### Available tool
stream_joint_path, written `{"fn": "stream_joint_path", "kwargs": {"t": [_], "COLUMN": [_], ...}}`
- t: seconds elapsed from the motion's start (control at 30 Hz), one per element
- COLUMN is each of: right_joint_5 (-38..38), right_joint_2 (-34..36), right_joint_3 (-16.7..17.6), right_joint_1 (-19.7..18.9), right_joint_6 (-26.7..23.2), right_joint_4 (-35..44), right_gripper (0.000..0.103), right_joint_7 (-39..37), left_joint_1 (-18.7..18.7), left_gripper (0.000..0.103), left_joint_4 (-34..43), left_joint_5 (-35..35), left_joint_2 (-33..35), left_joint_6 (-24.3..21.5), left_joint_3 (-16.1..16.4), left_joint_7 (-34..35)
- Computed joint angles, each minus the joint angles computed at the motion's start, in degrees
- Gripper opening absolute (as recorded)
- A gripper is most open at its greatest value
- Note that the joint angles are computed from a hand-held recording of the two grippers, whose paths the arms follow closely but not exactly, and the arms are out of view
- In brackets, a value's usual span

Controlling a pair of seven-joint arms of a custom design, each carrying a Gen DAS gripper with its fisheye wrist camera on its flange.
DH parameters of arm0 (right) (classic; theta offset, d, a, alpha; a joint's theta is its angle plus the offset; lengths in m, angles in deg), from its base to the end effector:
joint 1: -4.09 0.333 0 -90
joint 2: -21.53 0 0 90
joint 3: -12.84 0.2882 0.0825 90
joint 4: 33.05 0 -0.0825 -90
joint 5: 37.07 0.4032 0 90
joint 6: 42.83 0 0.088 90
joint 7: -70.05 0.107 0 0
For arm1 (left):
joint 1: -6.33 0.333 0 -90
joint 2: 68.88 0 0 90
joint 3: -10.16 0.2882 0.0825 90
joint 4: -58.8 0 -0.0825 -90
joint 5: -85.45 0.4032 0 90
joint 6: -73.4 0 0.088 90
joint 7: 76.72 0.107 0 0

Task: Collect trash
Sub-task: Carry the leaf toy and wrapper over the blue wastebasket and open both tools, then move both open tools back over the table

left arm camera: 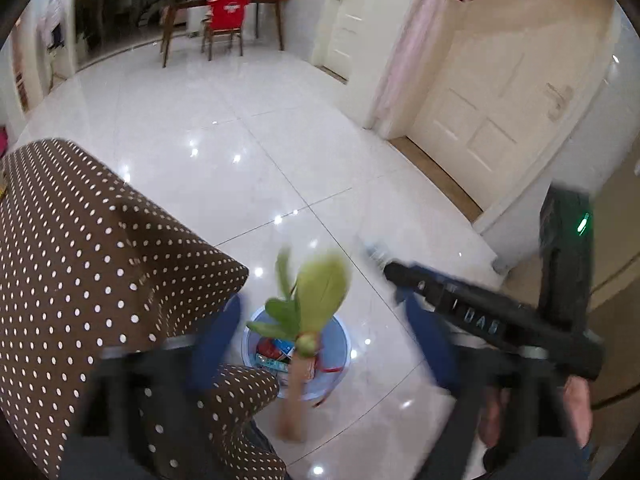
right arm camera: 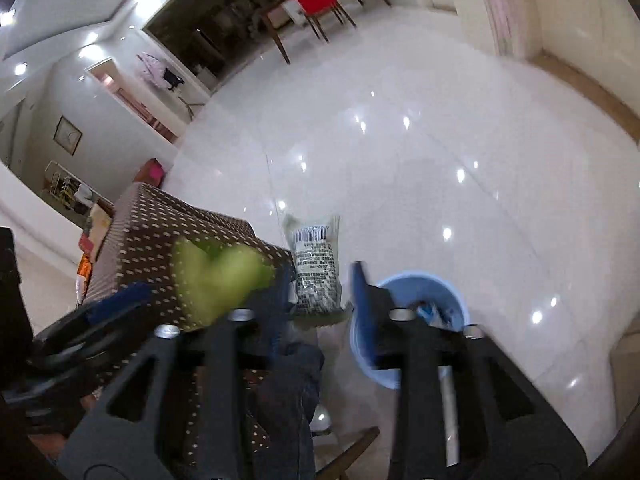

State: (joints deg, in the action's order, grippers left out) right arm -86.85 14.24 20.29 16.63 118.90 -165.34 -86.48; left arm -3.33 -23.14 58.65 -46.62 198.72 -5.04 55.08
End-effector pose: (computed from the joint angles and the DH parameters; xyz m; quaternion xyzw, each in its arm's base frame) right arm 0.5010 0.2238 0.4168 -0.3135 0.8691 -0.1353 0.3579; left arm 0.6554 -0.2891 0.4949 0.3020 -0.9000 0.3143 0.0068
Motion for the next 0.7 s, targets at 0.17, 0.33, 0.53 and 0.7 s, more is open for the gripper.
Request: {"fn": "stream_joint_path", "kwargs": {"t": [0.17, 0.33, 0.53, 0.7], "right_joint_5": [-1.37, 1.75, 1.76, 1.37], "right_joint_2": [-1.03, -2.38, -4.08, -4.95], "right_joint_3": [0.59, 1.21, 1.74, 3.00], "right_joint_1": [-0.45, 0.70, 0.58, 1.27], "right_joint_6": [0.09, -4.06, -7.27, -12.17], "right_joint_4": [-2.51, -2.37, -1.66, 1.71], "right_gripper": [0.089, 0.097, 0.097, 0.097], "right_joint_7": [6.10, 4.35, 3.29, 2.06], "left_joint_1": [0.67, 1.67, 2.99, 3.69], "left_gripper": [0.090, 0.091, 0.091, 0.093], "left_joint_4": [-2.13, -5.63, -7.63, -8.13], "left_joint_5": [-0.69, -3.52, -7.44, -10.69], "left_joint_2": [-1.80, -5.03, -7.91, -9.89], "left_joint_6": [2.44, 3.34, 2.90, 2.59], "left_joint_3": [-0.12, 0.01, 0.64, 1.18], "left_joint_7": [2.59, 4.78, 7.73, 9.85]}}
